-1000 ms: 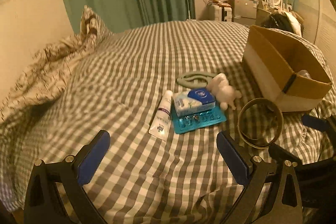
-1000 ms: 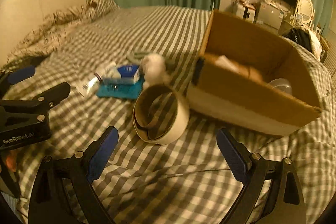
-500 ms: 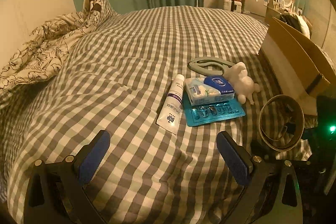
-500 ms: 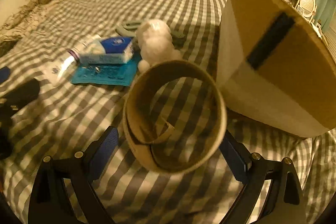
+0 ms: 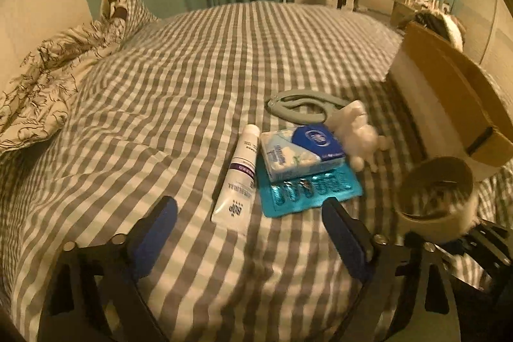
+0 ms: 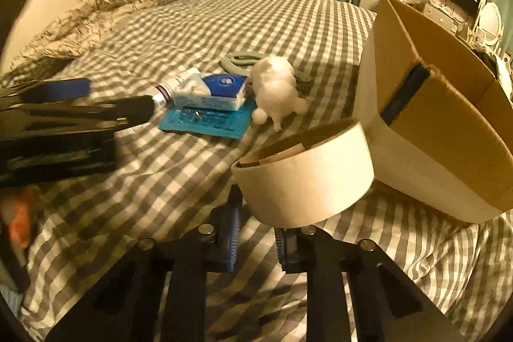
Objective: Organize objects
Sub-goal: 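Grasp the beige tape roll by its rim with the right tool, then grasp the white toothpaste tube with the left tool while the right tool holds the tape roll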
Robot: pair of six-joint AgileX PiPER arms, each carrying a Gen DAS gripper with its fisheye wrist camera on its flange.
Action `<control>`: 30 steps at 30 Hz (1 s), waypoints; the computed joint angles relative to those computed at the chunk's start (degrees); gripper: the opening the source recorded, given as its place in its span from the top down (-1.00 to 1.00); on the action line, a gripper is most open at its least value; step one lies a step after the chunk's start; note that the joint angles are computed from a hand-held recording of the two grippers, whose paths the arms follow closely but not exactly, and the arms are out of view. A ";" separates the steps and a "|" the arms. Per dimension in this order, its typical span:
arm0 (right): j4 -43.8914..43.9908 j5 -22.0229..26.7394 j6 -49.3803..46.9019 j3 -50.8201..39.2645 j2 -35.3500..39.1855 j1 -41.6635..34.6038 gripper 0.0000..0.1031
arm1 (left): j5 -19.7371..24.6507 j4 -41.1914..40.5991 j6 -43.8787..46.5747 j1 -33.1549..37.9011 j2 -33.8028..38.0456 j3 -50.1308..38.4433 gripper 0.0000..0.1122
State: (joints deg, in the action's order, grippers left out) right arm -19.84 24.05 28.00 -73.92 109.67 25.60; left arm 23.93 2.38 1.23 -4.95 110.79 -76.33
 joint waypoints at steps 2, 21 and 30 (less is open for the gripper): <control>3.26 -1.06 -3.35 0.42 -0.63 -0.70 0.70 | 1.96 2.81 -3.06 -0.07 3.70 -3.85 -0.60; 14.95 -2.58 -14.81 3.26 -3.90 -2.23 0.77 | 5.62 -10.68 13.03 2.07 6.55 -4.82 0.76; 16.65 -3.35 -16.01 8.92 -11.54 -1.81 0.83 | 2.45 -24.33 28.34 2.31 -11.49 12.86 0.78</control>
State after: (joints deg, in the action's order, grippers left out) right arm -3.20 20.71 11.99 -65.00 98.13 23.79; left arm 26.38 -21.95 29.58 -2.64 99.30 -63.47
